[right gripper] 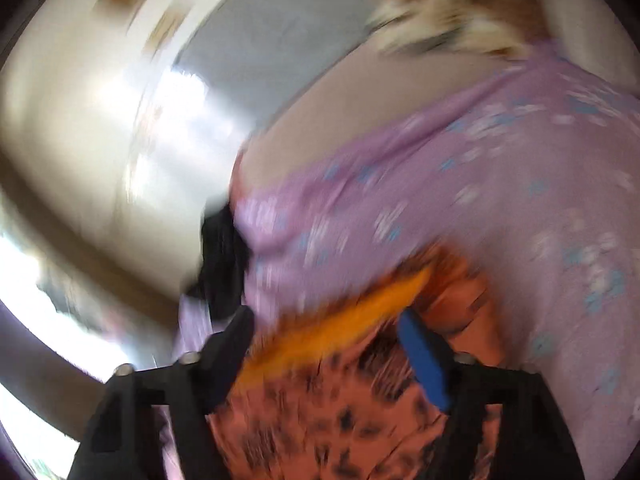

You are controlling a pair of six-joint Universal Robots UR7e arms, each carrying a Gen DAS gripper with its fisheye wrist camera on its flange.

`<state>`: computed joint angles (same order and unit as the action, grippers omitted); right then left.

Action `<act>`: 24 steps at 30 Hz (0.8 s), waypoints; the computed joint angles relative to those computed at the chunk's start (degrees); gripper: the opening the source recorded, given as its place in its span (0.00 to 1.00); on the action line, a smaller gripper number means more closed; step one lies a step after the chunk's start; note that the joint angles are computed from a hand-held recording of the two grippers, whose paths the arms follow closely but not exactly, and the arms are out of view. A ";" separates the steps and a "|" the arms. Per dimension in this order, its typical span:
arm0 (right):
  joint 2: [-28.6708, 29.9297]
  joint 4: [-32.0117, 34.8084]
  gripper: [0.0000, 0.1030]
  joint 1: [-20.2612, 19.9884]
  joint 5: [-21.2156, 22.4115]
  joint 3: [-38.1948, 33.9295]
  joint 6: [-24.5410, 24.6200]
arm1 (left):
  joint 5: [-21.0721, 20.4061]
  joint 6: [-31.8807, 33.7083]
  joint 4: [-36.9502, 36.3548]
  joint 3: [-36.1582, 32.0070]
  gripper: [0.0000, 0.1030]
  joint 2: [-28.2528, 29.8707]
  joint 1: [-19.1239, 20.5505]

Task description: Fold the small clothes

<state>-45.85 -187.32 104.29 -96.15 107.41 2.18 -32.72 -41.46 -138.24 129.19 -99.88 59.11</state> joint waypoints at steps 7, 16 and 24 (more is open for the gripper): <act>13.32 13.29 0.46 7.67 -7.67 -10.21 -7.72 | -3.61 -4.48 6.58 -2.94 0.80 2.33 5.74; 30.44 27.58 0.47 9.70 -14.59 -37.79 -5.04 | -6.12 5.00 4.13 -10.10 0.80 10.23 11.10; 31.52 21.75 0.47 8.26 -14.54 -42.08 2.14 | -4.65 8.16 3.70 -11.75 0.80 12.11 11.01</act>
